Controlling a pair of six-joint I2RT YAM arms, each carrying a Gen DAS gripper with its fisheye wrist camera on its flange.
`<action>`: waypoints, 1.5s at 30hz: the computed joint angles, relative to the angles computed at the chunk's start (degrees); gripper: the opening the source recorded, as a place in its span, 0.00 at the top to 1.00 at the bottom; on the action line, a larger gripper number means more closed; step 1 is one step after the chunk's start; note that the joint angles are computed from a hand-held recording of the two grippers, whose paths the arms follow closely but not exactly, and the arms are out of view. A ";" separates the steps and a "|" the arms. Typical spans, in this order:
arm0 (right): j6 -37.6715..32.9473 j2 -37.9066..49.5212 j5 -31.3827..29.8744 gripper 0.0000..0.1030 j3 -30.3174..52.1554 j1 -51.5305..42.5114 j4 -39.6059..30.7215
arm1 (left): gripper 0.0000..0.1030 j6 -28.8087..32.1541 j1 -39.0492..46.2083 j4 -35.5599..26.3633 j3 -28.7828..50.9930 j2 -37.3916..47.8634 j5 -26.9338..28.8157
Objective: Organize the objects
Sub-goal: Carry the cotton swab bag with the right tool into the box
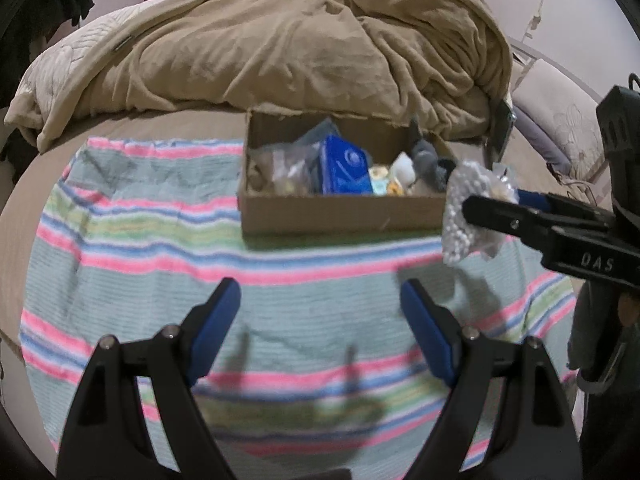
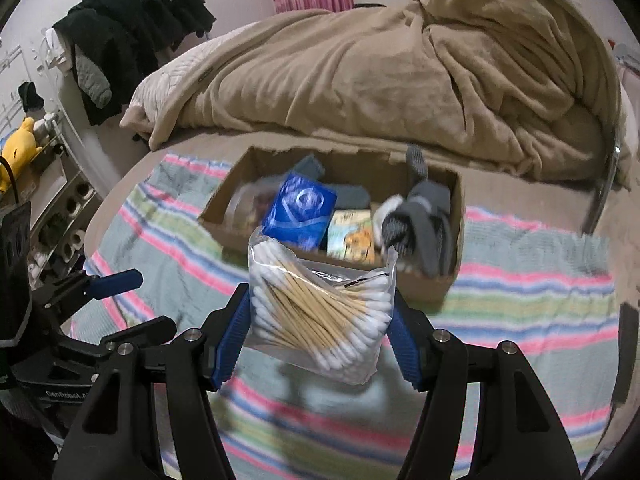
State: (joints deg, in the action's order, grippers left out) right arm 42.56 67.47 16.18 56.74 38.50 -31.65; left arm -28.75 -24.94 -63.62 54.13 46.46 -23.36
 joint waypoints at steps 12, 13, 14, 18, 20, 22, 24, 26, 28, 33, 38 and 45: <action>-8.68 5.67 -5.39 0.35 4.64 -8.85 3.43 | 0.19 10.93 12.87 10.72 1.65 6.67 7.19; -9.07 6.21 -5.86 0.35 4.94 -9.42 3.81 | 0.19 11.53 13.64 11.20 1.86 7.10 7.69; -9.57 6.97 -6.70 0.35 5.36 -10.24 4.30 | 0.19 12.19 14.40 11.76 2.16 7.68 8.04; -11.27 9.59 -8.17 0.35 7.14 -12.04 5.44 | 0.19 14.30 17.28 13.98 2.87 9.37 9.58; -12.02 11.08 -9.21 0.35 7.90 -13.19 6.17 | 0.19 15.25 18.89 15.02 3.16 10.33 10.47; -12.55 12.83 -10.44 0.35 8.51 -14.46 7.03 | 0.19 15.88 20.06 15.97 3.40 11.26 11.15; -12.95 14.20 -11.48 0.35 8.99 -15.53 7.65 | 0.19 16.57 21.26 17.03 3.62 12.14 11.97; -13.44 15.71 -12.47 0.35 9.57 -16.42 8.33 | 0.19 16.87 21.76 17.72 3.79 12.79 12.26; -13.58 16.90 -13.14 0.35 9.79 -17.12 9.24 | 0.19 17.33 22.53 18.55 3.81 13.46 12.79; -13.41 20.47 -14.83 0.36 10.28 -18.51 11.18 | 0.19 17.83 23.80 19.99 3.76 15.23 13.75; -13.27 22.16 -15.22 0.36 10.24 -19.27 11.83 | 0.19 17.95 24.20 20.69 3.43 15.84 14.16; -12.77 19.39 -12.95 0.34 8.84 -18.60 12.02 | 0.19 17.28 23.72 20.06 3.09 14.91 13.95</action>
